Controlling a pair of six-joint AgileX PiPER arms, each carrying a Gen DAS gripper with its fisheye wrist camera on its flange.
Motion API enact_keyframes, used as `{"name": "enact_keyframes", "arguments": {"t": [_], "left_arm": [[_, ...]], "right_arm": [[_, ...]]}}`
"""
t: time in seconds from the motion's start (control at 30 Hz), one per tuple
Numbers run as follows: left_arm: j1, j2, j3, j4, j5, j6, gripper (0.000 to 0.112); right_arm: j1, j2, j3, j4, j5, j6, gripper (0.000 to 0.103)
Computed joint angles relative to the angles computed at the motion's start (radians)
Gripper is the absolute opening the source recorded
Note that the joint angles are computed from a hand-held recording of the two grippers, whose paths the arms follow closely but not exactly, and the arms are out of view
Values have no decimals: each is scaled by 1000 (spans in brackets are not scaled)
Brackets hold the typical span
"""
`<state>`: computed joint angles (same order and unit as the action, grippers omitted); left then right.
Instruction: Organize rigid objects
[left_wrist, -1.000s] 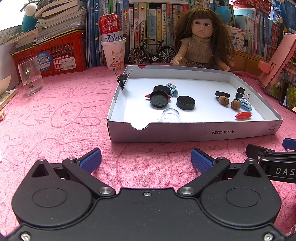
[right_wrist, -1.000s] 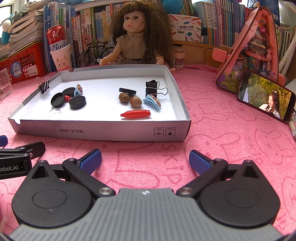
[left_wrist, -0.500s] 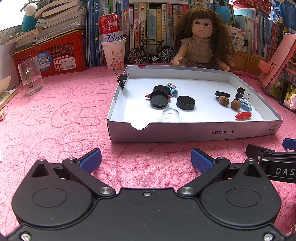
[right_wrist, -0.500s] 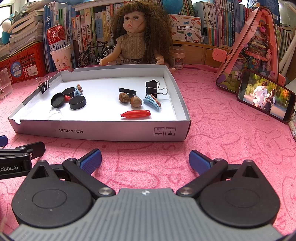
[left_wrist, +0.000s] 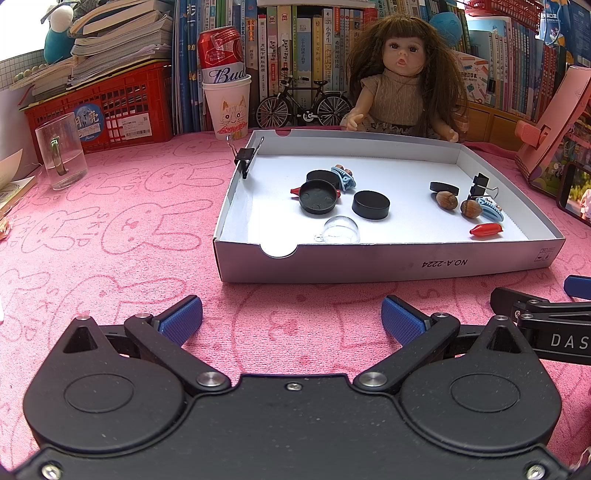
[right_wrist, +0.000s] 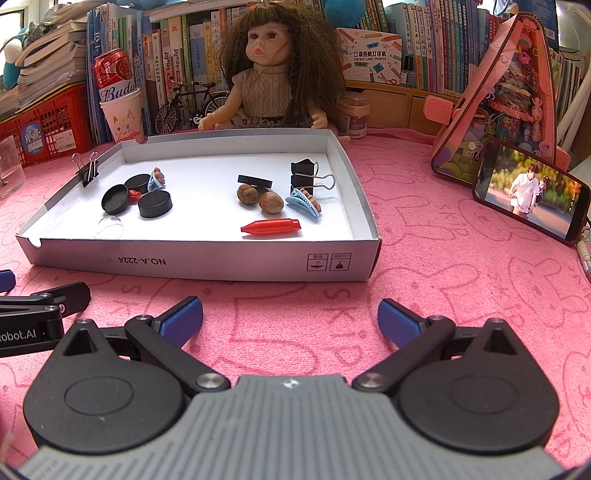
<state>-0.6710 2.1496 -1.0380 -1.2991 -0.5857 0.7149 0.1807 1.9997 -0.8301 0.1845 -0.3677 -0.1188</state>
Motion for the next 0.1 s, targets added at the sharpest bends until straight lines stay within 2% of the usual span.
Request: {"name": "enact_keyframes", "arguments": {"t": [0.1], "left_arm": [[0, 0, 0, 0, 0, 0, 103]], "right_arm": [[0, 1, -1, 1, 0, -1, 103]]}}
